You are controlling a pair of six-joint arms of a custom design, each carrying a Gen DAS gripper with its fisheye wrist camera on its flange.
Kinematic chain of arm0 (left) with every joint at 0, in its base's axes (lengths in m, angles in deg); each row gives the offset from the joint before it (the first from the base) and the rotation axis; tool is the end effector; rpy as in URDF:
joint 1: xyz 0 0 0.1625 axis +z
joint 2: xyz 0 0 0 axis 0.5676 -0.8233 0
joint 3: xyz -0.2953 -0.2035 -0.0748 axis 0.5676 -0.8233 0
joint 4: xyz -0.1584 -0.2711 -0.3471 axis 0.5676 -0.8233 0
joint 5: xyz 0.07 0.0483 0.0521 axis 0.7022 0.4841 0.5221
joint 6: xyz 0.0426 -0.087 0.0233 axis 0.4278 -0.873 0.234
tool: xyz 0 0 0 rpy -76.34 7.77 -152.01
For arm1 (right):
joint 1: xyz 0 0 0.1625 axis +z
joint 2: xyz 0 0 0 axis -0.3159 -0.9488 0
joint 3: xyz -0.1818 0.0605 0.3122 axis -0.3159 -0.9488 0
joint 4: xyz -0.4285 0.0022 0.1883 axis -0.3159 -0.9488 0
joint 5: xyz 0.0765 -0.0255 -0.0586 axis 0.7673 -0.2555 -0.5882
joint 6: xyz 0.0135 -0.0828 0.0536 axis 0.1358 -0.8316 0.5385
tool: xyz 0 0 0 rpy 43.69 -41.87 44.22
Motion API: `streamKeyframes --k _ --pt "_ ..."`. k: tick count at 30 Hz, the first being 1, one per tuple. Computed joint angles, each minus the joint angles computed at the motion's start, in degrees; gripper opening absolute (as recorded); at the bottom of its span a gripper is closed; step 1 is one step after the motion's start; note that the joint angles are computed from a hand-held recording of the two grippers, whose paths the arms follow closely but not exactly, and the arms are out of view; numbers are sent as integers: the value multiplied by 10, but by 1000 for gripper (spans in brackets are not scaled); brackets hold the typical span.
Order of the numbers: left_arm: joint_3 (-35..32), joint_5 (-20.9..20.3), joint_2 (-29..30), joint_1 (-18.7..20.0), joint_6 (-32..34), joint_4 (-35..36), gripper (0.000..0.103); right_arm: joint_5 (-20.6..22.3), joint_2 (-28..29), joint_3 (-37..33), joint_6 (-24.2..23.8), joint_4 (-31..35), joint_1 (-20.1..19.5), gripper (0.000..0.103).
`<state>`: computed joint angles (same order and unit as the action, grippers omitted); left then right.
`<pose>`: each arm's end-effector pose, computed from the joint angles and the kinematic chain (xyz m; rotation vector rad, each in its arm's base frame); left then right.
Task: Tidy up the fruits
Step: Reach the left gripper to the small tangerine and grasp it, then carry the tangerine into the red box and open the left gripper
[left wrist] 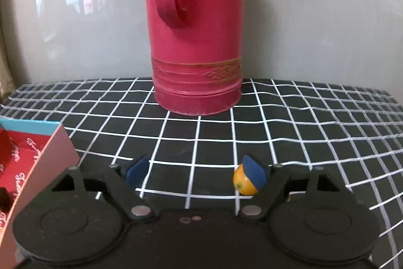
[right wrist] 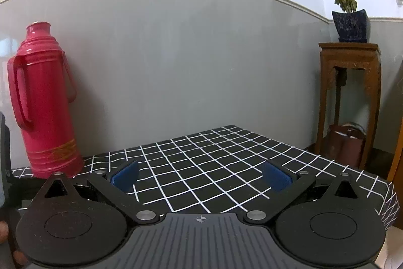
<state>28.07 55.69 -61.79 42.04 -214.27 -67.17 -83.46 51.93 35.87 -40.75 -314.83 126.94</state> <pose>0.0446 -0.7190 0.1966 0.1474 1.9516 -1.1383 0.2819 -0.6022 -0.1065 0.3608 -1.9243 1.5729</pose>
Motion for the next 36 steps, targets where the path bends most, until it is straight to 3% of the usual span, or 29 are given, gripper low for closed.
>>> streamKeyframes --k 3,6,11,17,22,24,27,31,36 --pt "9 11 -3 0 43 -18 88 0 -4 5 8 12 0 103" --pt "18 23 -7 0 65 -27 89 3 -5 6 10 16 1 103" --pt "-7 59 -2 11 11 39 89 7 -6 10 12 18 1 103" --pt "-18 90 7 15 22 63 88 13 -10 15 23 23 0 103" --pt "-65 121 34 23 -22 137 76 15 -13 18 22 25 -1 103" --pt "-85 137 44 25 -40 167 51 15 -14 20 24 23 -1 103" --pt "-102 133 54 26 -44 178 28 16 -17 23 31 24 -3 103" --pt "-98 142 50 29 -62 186 22 17 -19 25 38 23 -3 103" --pt "-30 115 12 24 -13 101 22 21 -17 23 31 17 -1 103"
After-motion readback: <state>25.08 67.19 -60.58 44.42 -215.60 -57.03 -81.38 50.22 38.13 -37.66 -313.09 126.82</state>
